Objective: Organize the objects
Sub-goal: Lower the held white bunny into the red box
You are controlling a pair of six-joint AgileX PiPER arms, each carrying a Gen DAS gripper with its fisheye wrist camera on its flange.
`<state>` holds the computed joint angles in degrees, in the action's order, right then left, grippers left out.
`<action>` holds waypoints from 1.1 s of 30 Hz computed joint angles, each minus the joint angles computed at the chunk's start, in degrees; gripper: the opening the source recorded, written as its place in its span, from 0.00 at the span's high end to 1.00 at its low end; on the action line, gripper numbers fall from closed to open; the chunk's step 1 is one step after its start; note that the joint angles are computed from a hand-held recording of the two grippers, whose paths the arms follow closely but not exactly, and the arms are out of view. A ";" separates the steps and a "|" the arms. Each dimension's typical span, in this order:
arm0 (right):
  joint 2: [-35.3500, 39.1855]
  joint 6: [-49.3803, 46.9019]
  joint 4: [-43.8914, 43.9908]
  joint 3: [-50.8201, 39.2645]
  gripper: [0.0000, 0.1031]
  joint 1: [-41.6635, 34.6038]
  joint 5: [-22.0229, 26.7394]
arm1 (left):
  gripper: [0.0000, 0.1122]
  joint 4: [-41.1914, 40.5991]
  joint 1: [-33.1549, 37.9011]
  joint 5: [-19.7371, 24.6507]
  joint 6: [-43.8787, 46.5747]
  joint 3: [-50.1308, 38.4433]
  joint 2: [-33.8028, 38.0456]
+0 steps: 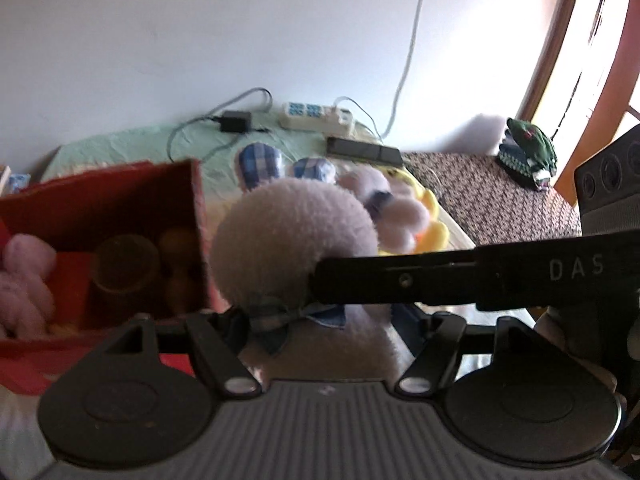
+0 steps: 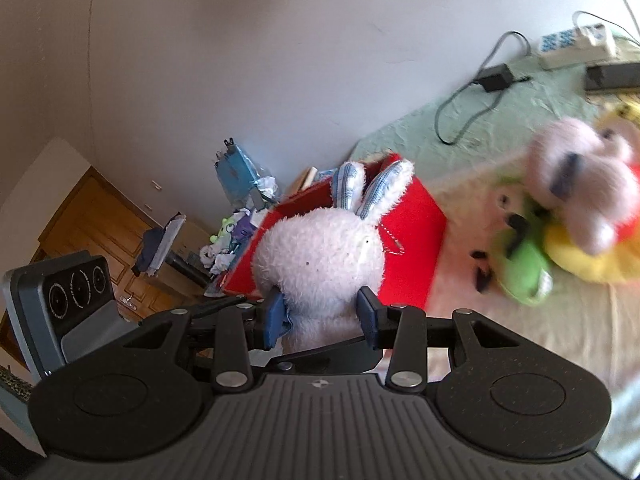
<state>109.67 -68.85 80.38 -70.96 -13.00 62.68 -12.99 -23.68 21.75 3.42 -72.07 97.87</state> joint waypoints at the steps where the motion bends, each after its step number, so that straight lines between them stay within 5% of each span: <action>1: -0.16 0.19 0.30 -0.44 0.59 0.93 -0.75 | 0.35 -2.66 1.31 0.14 3.22 0.04 -0.18; 13: 2.42 10.47 -2.20 -10.74 0.59 15.51 -19.52 | 0.35 -28.71 17.69 11.35 35.37 -9.71 6.96; 23: 5.69 31.79 -22.72 -17.72 0.60 24.68 -35.12 | 0.35 -34.09 23.59 21.83 40.46 -21.58 19.18; 28: 6.48 47.59 -40.66 -19.17 0.60 28.39 -40.48 | 0.35 -35.22 25.01 25.29 40.38 -25.25 22.82; 33: 7.63 61.91 -56.09 -21.23 0.60 30.25 -40.85 | 0.34 -33.26 24.95 26.83 39.68 -27.08 24.87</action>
